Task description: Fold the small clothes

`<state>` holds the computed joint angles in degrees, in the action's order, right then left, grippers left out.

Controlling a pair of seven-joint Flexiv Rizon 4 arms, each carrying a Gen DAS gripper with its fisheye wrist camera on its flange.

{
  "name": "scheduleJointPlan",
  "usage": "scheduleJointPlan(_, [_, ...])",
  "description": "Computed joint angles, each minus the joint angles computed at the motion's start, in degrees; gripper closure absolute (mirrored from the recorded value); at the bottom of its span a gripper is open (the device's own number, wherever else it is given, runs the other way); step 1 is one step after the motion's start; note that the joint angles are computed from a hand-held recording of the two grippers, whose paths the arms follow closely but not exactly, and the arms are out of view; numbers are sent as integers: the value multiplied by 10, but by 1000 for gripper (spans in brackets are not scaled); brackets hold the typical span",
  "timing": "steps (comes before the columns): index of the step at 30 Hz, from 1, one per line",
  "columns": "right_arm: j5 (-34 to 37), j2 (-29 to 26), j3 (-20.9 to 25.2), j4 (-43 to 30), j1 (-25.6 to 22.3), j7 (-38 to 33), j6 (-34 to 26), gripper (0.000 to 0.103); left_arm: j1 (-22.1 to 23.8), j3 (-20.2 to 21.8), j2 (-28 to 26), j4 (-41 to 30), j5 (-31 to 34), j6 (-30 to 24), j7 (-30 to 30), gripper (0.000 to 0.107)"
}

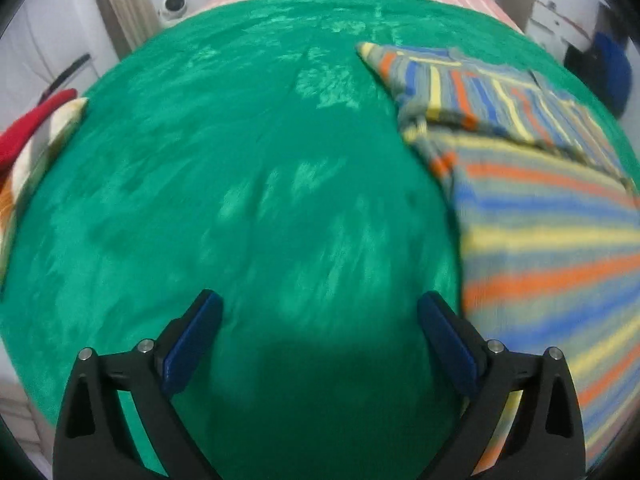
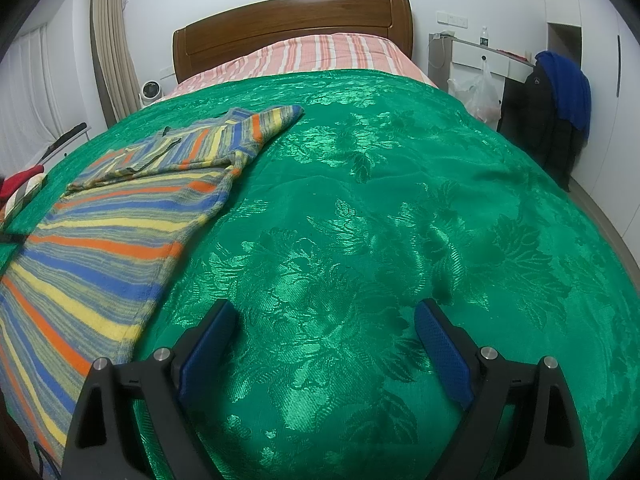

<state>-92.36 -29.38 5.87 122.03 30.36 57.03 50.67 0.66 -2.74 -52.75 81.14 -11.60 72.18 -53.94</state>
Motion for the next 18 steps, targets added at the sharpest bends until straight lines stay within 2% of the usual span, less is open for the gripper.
scheduleJointPlan(2, [9,0,1,-1,3,-6,-4,12,29,-29,26,49,-10,21,19,8])
scheduleJointPlan(6, [34,0,3,-3,12,-24,-18,11,129,-146,78,178,-68,92,87,8])
scheduleJointPlan(10, [50,1,2,-3,21,-34,-28,10,174,-191,88,244,-69,158,126,8])
scheduleJointPlan(13, [63,5,3,0,24,-39,-31,10,197,-222,95,240,-83,112,139,8])
scheduleJointPlan(15, [91,17,11,2,27,-59,-29,11,246,-271,116,266,-104,61,183,8])
scheduleJointPlan(16, [74,28,11,8,24,-47,-10,11,253,-273,124,274,-107,42,197,8])
scheduleJointPlan(18, [-15,51,13,16,9,16,58,11,238,-244,144,293,-97,17,215,12])
